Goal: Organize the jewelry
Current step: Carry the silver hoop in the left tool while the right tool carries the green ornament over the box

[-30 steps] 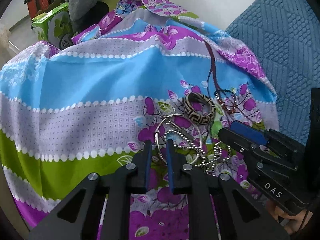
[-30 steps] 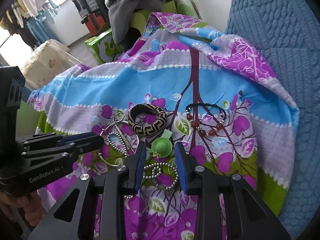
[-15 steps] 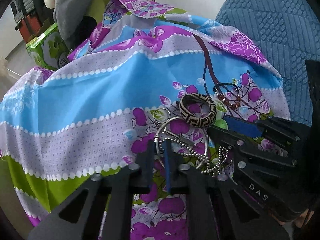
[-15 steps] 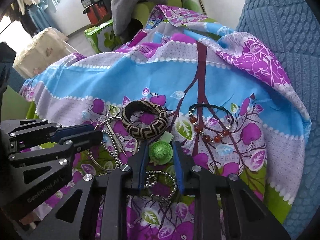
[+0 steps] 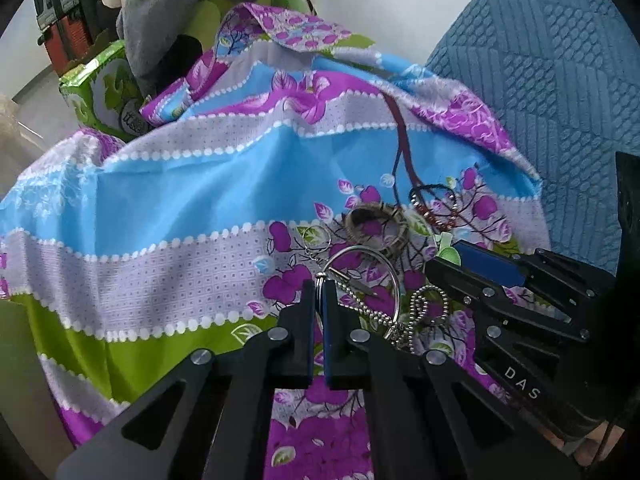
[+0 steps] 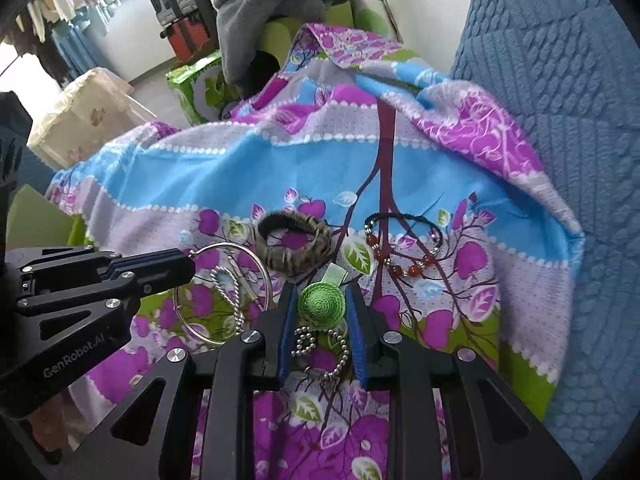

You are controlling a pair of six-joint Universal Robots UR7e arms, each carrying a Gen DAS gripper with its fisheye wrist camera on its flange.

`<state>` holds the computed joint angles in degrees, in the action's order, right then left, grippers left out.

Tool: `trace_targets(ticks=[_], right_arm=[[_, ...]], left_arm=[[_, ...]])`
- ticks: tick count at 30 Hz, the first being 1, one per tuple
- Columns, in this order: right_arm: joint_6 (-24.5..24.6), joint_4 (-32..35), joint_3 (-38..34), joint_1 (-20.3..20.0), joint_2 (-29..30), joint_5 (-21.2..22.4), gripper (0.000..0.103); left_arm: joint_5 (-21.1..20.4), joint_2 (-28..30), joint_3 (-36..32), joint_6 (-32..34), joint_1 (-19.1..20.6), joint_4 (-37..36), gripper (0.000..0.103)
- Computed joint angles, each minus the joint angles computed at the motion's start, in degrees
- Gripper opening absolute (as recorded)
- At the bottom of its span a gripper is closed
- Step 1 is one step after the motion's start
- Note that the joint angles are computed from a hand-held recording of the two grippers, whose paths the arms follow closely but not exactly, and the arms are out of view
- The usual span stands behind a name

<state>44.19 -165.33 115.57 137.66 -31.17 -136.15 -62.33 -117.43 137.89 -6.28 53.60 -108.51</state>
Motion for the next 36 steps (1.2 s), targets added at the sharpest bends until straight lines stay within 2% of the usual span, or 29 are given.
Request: trace_targets(ticks=[17, 26, 36], right_arm=[[7.19, 10.04, -3.87, 8.44, -3.73, -3.07, 0.022], [8.39, 14.02, -7.4, 12.15, -4.29, -5.37, 0.022], [6.24, 15.46, -12.28, 14.71, -3.02, -6.76, 0.022]], left_arm=[[2.54, -11.0, -6.1, -8.9, -9.63, 14.08, 0.002], [5.73, -16.0, -10.58, -15.23, -16.85, 22.49, 0.002], [9.85, -18.67, -15.75, -22.06, -23.61, 31.27, 0.002]])
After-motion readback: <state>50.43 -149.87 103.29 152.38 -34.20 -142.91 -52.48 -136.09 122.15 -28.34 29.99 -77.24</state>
